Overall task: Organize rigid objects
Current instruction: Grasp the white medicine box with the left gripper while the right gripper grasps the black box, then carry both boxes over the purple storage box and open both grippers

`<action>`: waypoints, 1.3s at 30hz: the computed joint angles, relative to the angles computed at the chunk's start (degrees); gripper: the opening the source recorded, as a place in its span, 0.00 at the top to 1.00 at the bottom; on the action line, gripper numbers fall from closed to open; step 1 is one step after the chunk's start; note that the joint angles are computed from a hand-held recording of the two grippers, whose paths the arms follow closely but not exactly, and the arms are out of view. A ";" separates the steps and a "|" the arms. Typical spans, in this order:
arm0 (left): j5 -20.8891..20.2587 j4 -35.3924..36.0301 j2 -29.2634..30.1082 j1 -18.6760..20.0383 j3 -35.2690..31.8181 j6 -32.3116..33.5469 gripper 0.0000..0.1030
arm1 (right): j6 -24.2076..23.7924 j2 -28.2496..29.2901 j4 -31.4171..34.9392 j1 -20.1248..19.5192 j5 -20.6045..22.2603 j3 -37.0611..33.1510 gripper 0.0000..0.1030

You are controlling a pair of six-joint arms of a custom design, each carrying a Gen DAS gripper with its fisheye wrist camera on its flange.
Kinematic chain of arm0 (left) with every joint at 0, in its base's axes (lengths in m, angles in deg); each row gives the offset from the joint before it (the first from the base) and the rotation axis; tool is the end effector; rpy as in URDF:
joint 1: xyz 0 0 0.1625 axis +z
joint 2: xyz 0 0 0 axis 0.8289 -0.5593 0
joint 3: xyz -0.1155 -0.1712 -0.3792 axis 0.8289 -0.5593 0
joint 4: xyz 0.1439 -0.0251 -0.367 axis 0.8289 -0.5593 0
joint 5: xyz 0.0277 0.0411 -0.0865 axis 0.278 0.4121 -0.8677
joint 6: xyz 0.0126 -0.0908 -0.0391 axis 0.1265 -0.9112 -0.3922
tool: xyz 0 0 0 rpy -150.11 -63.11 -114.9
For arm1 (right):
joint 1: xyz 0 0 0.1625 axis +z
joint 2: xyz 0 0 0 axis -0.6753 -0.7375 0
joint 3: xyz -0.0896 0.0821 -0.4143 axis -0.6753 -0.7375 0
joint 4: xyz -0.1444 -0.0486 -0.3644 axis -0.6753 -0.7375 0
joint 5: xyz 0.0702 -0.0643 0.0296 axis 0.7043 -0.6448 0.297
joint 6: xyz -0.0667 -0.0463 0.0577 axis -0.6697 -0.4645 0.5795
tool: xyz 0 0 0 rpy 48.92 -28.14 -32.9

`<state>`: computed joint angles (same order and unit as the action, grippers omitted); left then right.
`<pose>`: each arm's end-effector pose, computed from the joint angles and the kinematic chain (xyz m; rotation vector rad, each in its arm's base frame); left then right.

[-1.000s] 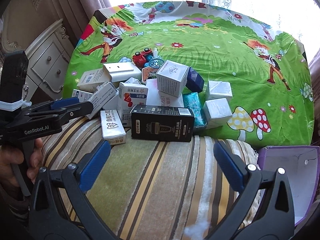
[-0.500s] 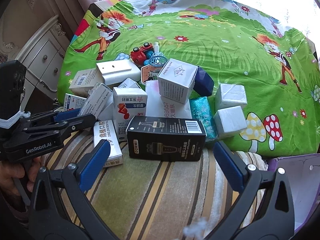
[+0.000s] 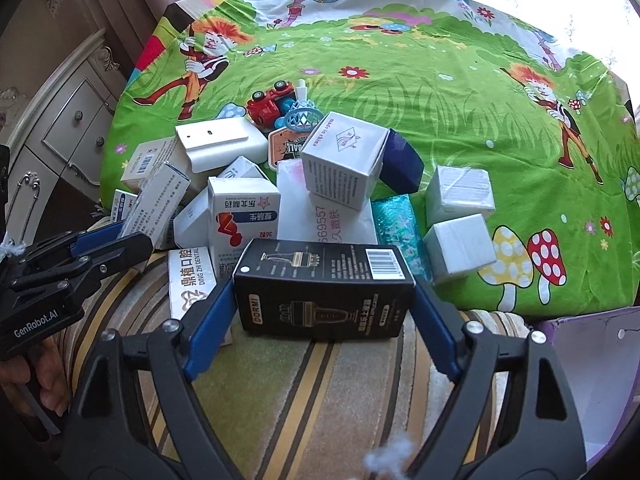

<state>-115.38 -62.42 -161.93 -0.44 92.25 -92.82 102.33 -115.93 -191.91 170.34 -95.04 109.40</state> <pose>-0.0574 -0.3985 0.3379 0.5579 2.6827 -0.5104 0.3808 -0.3820 0.0278 0.2389 -2.4614 0.5309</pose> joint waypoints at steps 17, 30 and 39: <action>0.59 0.81 -2.73 -9.48 3.51 -3.75 0.64 | 3.35 -4.92 -5.70 4.01 -5.66 5.88 0.16; -4.38 -0.45 2.25 -18.23 5.43 -3.47 0.64 | 13.89 -16.48 -3.14 6.33 -11.42 16.90 0.16; -9.87 -1.67 8.16 -22.75 6.17 -3.50 0.64 | 27.54 -27.53 7.56 6.81 -16.26 24.53 0.16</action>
<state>-125.25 -64.09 -153.77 -23.19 98.42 -96.33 129.87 -143.46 -184.34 177.15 -111.30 133.93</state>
